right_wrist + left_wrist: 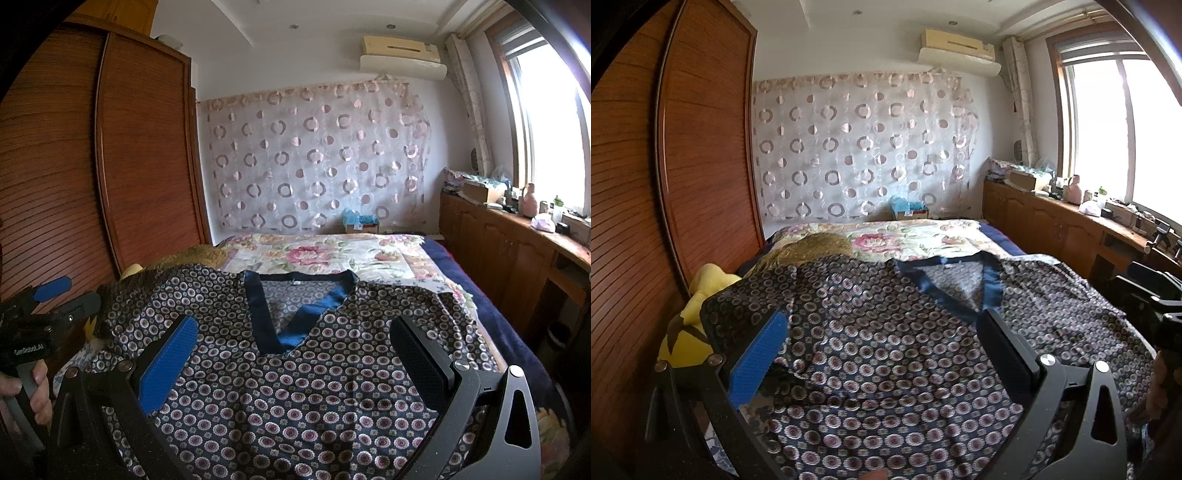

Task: Fold small clothes
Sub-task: 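Grasp the shirt side edge with the left gripper and lift it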

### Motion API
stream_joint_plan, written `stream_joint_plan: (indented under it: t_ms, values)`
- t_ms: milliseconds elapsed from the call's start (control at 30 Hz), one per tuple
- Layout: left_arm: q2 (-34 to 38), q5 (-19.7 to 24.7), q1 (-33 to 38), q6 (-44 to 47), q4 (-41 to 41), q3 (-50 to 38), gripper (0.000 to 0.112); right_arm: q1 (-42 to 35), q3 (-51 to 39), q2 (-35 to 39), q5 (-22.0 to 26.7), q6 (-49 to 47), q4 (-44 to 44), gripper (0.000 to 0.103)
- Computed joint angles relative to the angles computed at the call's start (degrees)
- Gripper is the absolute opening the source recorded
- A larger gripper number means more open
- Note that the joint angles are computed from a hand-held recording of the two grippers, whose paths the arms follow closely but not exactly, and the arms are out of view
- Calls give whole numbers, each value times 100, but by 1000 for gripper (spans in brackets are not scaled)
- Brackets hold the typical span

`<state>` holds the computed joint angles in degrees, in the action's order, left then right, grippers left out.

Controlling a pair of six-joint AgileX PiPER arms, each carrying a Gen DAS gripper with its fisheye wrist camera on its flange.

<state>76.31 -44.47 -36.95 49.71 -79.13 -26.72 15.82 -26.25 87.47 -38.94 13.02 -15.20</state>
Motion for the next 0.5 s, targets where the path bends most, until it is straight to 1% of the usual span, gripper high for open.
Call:
stream_joint_plan:
  t_ms: [100, 200, 267, 433, 500]
  values:
    - [-208, 361, 370, 66, 132, 143, 103, 9, -87, 48, 101, 79, -109, 103]
    - [-135, 741, 920, -547, 926, 399, 103, 31, -167, 82, 204, 124, -177, 103]
    - [-122, 954, 1235, -743, 1267, 470, 103, 48, -213, 92, 276, 145, -210, 103]
    - [-96, 1248, 1763, -1326, 2060, 716, 103, 114, -312, 143, 380, 104, -193, 103]
    - [-28, 1380, 2035, -1652, 2525, 781, 103, 163, -349, 179, 419, 65, -155, 103]
